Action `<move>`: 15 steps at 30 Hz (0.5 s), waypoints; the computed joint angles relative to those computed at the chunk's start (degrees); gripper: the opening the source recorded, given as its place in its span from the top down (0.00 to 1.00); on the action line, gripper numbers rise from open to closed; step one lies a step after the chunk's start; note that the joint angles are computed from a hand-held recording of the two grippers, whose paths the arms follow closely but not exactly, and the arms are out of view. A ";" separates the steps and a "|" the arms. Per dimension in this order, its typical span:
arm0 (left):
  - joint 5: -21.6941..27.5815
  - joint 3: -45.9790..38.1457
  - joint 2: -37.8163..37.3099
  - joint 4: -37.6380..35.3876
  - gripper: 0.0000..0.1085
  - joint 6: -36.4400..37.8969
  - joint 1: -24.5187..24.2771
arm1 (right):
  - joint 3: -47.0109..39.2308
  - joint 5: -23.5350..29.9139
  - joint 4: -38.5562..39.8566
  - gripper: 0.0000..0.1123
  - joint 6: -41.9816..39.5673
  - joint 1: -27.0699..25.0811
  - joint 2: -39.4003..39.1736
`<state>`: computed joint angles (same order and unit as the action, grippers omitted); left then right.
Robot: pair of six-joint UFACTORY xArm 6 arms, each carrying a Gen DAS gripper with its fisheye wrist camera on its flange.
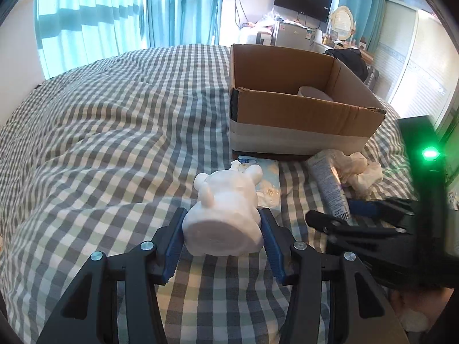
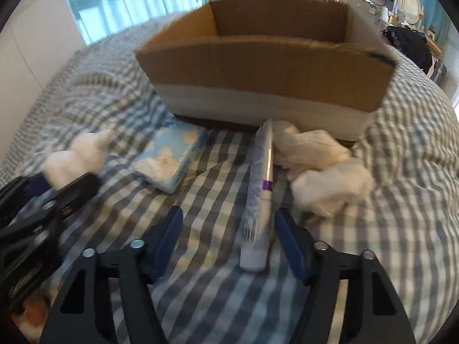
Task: Organize objects
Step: 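Grasp the toothpaste tube with the right tool while the left tool holds the figurine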
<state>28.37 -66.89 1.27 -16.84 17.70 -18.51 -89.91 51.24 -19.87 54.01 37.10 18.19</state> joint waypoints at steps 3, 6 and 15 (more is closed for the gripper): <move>0.21 0.55 -0.25 -0.13 0.52 -0.20 -0.02 | -0.55 1.62 -1.21 0.71 1.38 0.02 1.01; 0.54 1.13 -0.73 1.19 0.52 -1.07 -0.49 | 3.00 -0.46 -3.96 0.81 4.00 1.21 -1.57; 0.78 3.72 -3.59 7.47 0.52 -3.54 -2.21 | 10.90 -4.72 -8.88 0.81 9.62 4.52 -10.11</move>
